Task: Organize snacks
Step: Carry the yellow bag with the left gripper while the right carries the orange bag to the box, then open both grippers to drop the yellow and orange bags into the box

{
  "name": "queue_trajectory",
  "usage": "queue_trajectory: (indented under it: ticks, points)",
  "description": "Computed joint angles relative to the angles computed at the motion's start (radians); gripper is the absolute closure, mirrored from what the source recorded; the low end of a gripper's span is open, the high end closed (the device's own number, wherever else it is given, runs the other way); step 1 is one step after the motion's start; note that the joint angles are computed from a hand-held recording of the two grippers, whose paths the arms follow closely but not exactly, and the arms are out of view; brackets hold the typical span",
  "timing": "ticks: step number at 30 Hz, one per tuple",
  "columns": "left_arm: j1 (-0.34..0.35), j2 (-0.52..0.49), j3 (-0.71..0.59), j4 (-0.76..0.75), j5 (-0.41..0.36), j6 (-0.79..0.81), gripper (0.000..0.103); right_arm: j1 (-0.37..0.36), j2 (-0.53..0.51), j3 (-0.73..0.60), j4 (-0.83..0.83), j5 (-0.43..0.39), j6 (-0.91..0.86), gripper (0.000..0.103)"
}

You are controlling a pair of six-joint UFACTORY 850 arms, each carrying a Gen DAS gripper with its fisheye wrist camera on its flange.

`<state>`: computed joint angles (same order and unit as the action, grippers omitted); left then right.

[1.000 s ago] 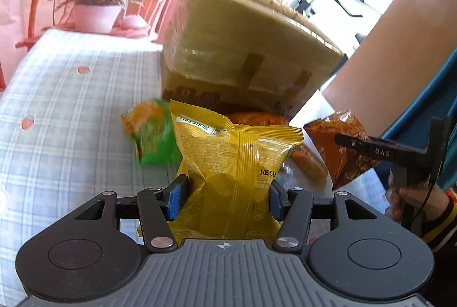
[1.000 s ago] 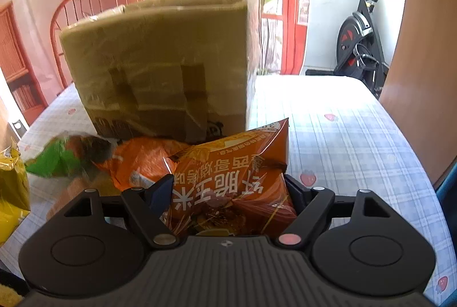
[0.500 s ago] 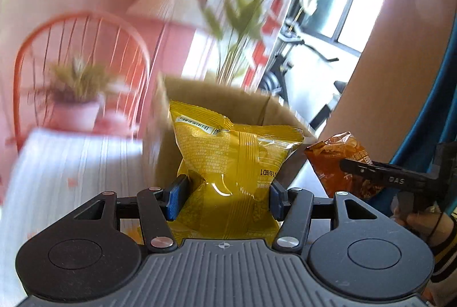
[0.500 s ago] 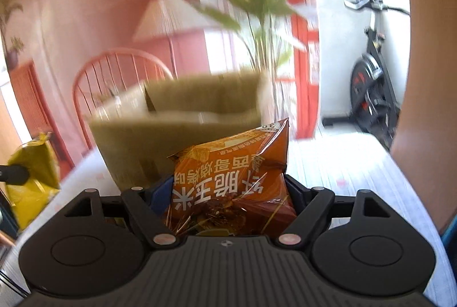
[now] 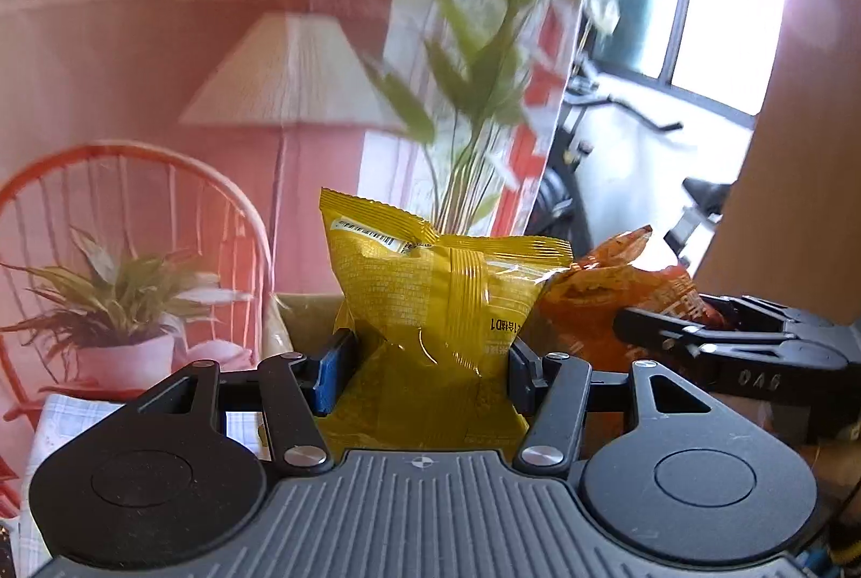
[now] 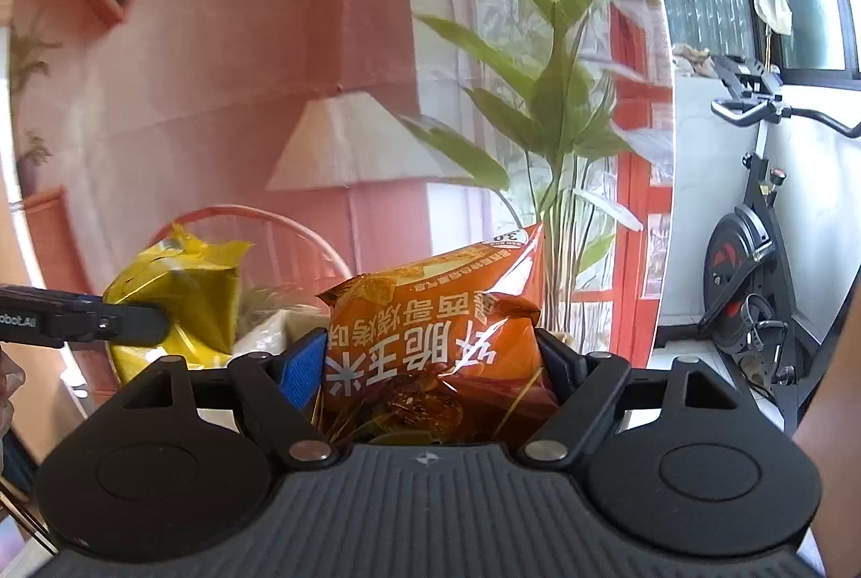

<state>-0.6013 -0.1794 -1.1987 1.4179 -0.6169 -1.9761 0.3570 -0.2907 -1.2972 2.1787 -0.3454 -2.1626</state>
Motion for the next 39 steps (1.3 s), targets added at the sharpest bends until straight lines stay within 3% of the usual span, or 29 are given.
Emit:
queue_trajectory:
  ticks: [4,10,14,16,19,25,39]
  points:
    - [0.044,-0.086,-0.076,-0.137,0.034,0.135,0.043,0.027,-0.090,-0.084,-0.084,0.079,0.100,0.023]
    - [0.065,-0.129,-0.102,-0.163,0.061,0.178,0.042,0.045,-0.154,-0.130,-0.238,0.144,0.263,0.022]
    - [0.089,-0.147,-0.122,-0.218,0.127,0.245,0.041,0.054,-0.168,-0.142,-0.294,0.174,0.305,0.021]
    - [0.105,-0.150,-0.117,-0.224,0.170,0.227,0.040,0.053,-0.168,-0.141,-0.343,0.169,0.354,0.019]
    - [0.111,-0.139,-0.094,-0.170,0.178,0.136,0.029,0.049,-0.168,-0.140,-0.456,0.165,0.454,0.017]
    - [0.105,-0.084,-0.041,-0.043,0.187,-0.029,0.025,0.043,-0.141,-0.111,-0.362,0.151,0.363,0.013]
    - [-0.005,0.207,0.209,-0.053,0.074,-0.015,0.025,0.011,0.074,0.143,-0.015,-0.025,0.088,0.013]
